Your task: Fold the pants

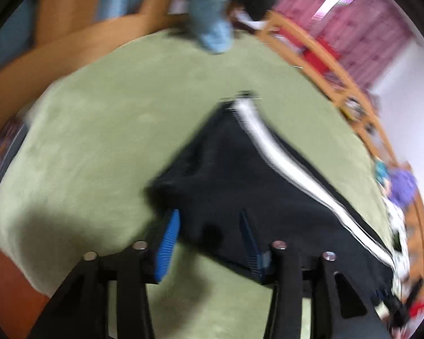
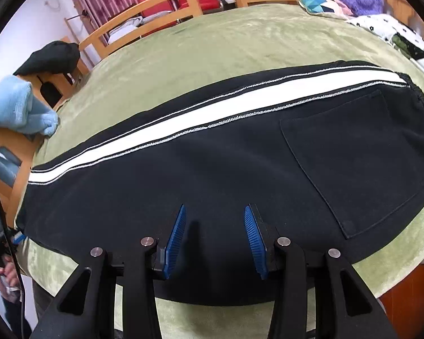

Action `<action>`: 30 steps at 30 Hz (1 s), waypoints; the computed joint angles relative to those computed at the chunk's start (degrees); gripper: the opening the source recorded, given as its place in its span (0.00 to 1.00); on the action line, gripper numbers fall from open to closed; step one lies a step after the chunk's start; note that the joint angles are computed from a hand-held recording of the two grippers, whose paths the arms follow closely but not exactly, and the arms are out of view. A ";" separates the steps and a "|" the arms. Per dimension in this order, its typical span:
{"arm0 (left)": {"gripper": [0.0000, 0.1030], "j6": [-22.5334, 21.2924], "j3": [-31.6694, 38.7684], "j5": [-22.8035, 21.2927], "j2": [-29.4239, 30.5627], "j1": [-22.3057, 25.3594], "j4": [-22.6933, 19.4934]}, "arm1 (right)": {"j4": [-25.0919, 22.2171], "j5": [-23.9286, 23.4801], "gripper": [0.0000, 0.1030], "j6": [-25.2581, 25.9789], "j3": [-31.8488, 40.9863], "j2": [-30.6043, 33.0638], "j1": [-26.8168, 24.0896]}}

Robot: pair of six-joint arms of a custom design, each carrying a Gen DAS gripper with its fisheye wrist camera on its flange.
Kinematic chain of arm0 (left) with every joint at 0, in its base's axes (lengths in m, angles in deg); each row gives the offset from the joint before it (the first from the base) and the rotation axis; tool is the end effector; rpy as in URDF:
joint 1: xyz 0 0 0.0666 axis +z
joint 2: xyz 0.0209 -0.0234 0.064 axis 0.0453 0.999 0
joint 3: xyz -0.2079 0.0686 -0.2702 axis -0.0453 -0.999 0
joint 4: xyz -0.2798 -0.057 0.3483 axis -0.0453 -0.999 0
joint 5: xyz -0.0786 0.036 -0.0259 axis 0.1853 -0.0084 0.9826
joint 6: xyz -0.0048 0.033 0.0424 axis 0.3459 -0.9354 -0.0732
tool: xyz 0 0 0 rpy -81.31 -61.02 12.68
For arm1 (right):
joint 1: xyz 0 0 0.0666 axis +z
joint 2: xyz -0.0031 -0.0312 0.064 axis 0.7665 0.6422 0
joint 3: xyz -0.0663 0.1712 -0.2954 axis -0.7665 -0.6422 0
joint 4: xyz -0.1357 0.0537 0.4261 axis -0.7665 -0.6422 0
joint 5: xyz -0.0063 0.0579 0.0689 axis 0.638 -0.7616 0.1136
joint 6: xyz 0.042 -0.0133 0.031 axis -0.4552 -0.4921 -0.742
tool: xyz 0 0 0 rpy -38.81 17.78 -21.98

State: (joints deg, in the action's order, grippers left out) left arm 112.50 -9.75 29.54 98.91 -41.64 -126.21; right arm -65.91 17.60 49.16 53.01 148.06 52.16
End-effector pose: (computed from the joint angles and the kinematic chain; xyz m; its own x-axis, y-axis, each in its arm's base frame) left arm 0.1927 -0.1582 0.4384 -0.3342 -0.7840 -0.5232 -0.6748 0.5865 -0.4479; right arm 0.4938 0.0323 0.4674 -0.8361 -0.2256 -0.5001 -0.3970 0.8779 0.2677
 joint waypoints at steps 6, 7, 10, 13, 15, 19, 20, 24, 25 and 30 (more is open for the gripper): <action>0.52 -17.35 4.90 0.89 4.93 5.77 8.26 | 1.43 -1.79 0.46 -1.54 -0.59 0.67 0.30; 0.52 -20.42 5.84 0.72 6.42 8.04 9.46 | 1.50 -2.13 0.46 -1.82 -0.44 0.88 0.48; 0.52 -25.84 7.40 3.17 9.09 14.84 11.90 | 1.62 -1.60 0.46 -1.90 0.14 1.13 1.07; 0.52 -30.35 8.07 7.32 11.46 22.58 15.40 | 1.24 0.12 0.46 -1.26 1.05 1.33 1.31; 0.52 -31.65 8.10 7.36 12.87 25.10 15.24 | 1.49 1.50 0.46 -1.51 1.38 1.45 1.50; 0.28 -32.05 6.80 10.75 15.06 30.20 16.24 | 1.74 3.31 0.46 -3.85 1.99 2.30 1.59; 0.18 -34.08 5.87 13.47 14.74 31.36 18.87 | 1.93 3.39 0.46 -4.33 2.02 2.44 1.65; 0.15 -38.28 4.62 6.77 11.56 29.60 21.56 | 2.50 2.64 0.46 -6.55 2.49 3.64 2.06; 0.15 -38.71 4.09 6.10 10.29 29.67 22.48 | 2.65 2.66 0.46 -7.18 2.61 3.89 2.16; 0.22 -37.78 5.21 13.70 15.66 34.52 19.23 | 2.52 0.89 0.46 -8.21 2.29 3.86 2.62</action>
State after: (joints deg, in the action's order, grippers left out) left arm 74.72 -4.54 43.23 114.58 -7.13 -106.98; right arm -63.39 18.49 40.95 55.30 151.93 54.78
